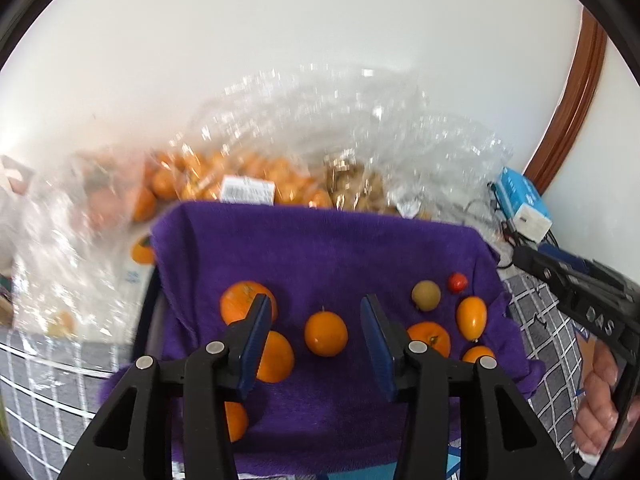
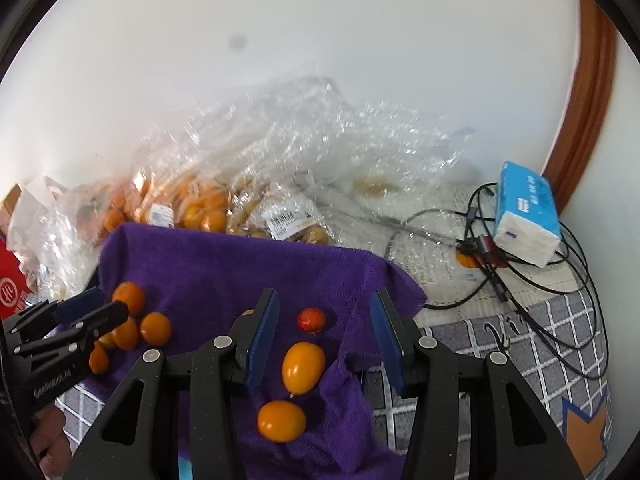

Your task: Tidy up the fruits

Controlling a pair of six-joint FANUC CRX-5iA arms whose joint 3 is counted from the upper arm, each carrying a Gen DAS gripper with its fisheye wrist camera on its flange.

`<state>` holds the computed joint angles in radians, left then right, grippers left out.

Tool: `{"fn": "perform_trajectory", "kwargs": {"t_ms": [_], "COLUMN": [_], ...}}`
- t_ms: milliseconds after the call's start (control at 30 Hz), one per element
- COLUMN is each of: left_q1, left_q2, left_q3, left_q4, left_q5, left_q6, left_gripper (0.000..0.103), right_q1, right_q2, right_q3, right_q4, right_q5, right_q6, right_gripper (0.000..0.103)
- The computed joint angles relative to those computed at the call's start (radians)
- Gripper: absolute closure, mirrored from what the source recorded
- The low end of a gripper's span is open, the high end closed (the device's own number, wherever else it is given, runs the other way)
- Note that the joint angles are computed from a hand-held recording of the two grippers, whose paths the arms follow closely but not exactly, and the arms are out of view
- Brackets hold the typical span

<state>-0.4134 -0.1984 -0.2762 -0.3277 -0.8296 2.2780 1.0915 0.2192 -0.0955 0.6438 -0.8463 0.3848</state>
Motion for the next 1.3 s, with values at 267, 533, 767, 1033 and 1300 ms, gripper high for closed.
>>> {"fn": "perform_trajectory", "kwargs": {"t_ms": [267, 533, 767, 1033, 1300], "left_q1": [-0.182, -0.424, -0.608, -0.828, -0.978], "left_q2": [-0.052, -0.119, -0.139, -0.095, -0.046], "left_q3": [0.095, 0.114, 0.128, 0.184, 0.245], "left_q4": [-0.232, -0.387, -0.462, -0.564, -0.636], "left_q5": [-0.211, -0.428, -0.598, -0.810, -0.919], "left_q6": [0.166, 0.332, 0.465, 0.624, 0.705], "left_gripper": [0.050, 0.031, 0.029, 0.017, 0.015], "right_q1": [0.102, 0.227, 0.346, 0.477, 0.600], "right_q2": [-0.115, -0.273, -0.332, -0.401, -0.451], "right_q3": [-0.074, -0.213, -0.258, -0.331, -0.364], "right_q4": [0.075, 0.169, 0.179, 0.231, 0.255], "right_q5": [-0.126, -0.185, -0.300, -0.396, -0.498], "right_q6": [-0.107, -0.268, -0.324, -0.412, -0.483], "right_gripper": [0.055, 0.035, 0.022, 0.003, 0.000]}}
